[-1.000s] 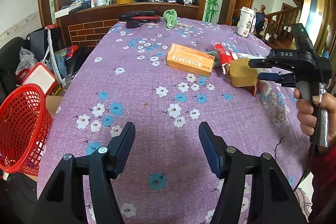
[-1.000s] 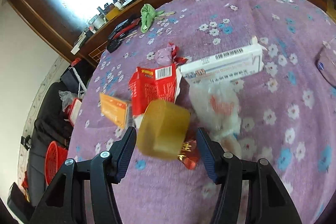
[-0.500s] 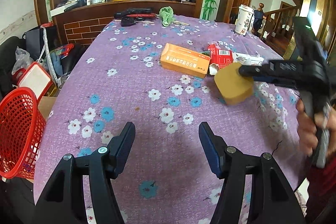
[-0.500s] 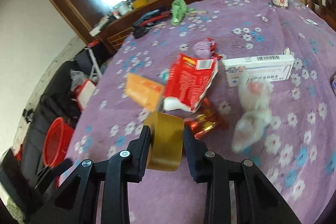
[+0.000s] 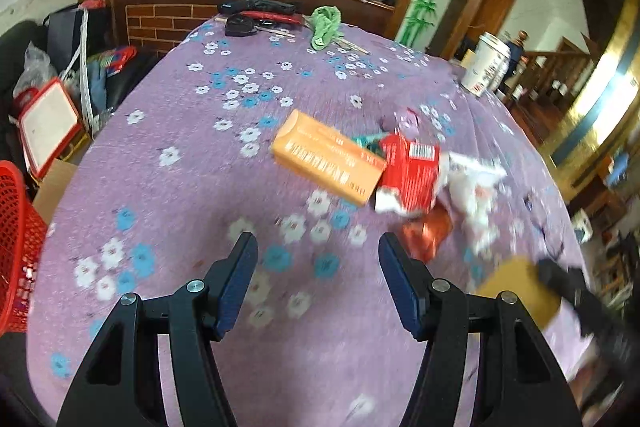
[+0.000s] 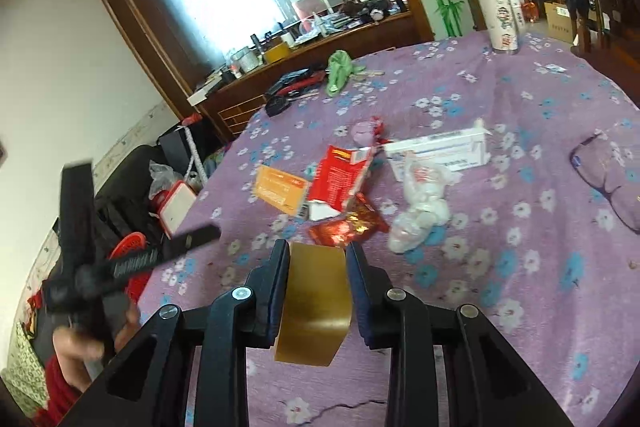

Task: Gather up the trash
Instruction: 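Grasp the orange medicine box with the left tool while the right tool holds the yellow tub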

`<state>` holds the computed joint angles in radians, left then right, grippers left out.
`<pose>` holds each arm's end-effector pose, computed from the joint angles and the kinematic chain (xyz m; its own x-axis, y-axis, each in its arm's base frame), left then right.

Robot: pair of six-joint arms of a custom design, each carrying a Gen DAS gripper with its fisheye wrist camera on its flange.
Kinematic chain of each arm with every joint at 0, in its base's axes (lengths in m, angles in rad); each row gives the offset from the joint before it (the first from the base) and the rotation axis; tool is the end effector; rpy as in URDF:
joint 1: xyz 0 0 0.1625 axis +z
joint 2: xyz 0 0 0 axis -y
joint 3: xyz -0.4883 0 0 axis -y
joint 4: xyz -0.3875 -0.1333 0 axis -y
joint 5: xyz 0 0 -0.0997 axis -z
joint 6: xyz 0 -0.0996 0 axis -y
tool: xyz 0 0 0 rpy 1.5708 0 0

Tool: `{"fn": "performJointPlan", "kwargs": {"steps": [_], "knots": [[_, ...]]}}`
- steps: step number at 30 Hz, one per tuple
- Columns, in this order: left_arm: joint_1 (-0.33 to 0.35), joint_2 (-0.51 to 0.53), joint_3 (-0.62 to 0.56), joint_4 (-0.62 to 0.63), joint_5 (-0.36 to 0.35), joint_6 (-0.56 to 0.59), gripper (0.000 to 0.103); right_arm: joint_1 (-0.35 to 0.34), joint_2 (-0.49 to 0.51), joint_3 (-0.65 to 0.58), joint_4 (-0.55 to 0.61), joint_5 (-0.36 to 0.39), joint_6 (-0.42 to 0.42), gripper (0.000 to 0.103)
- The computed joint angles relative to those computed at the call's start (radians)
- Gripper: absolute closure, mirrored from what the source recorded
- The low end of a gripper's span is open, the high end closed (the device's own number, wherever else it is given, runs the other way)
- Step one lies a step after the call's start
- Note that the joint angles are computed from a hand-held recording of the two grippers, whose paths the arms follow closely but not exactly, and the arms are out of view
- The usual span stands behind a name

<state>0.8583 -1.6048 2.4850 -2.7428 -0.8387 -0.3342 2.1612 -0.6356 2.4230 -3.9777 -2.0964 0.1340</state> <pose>-0.0756 -0.3933 0.3095 -0.8558 0.0841 -0.5104 0.3656 0.7964 -0.4818 0.3146 -0.3198 0.0617 -0.9334 -0.1470 0.3273 -0.3315 0.7023 -0.6300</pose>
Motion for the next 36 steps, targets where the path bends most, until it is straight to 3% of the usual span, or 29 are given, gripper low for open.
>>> {"fn": "performJointPlan", "kwargs": {"steps": [5, 11, 18, 19, 22, 30, 32, 36], "knots": [[0.067, 0.14, -0.09, -0.047, -0.023, -0.04, 0.041, -0.043, 0.001, 0.048, -0.034, 0.039, 0.01, 0.072], [0.143, 0.239, -0.189, -0.025, -0.076, -0.144, 0.041, -0.068, 0.013, 0.087, -0.087, 0.069, -0.009, 0.072], [0.161, 0.331, -0.253, -0.032, -0.042, -0.24, 0.041, -0.108, 0.017, 0.118, -0.136, 0.11, -0.022, 0.072], [0.157, 0.347, -0.257, -0.037, -0.019, -0.24, 0.037, -0.114, 0.018, 0.122, -0.139, 0.117, -0.024, 0.072], [0.136, 0.379, -0.262, -0.043, 0.052, -0.191, 0.036, -0.117, 0.02, 0.129, -0.147, 0.128, -0.029, 0.072], [0.125, 0.403, -0.251, -0.058, 0.133, -0.024, 0.04, -0.114, 0.037, 0.139, -0.152, 0.146, -0.025, 0.072], [0.132, 0.397, -0.255, -0.036, 0.137, -0.035, 0.04, -0.114, 0.04, 0.139, -0.153, 0.147, -0.022, 0.072], [0.17, 0.383, -0.272, -0.009, 0.077, -0.081, 0.035, -0.115, 0.035, 0.138, -0.147, 0.147, -0.017, 0.072]]}}
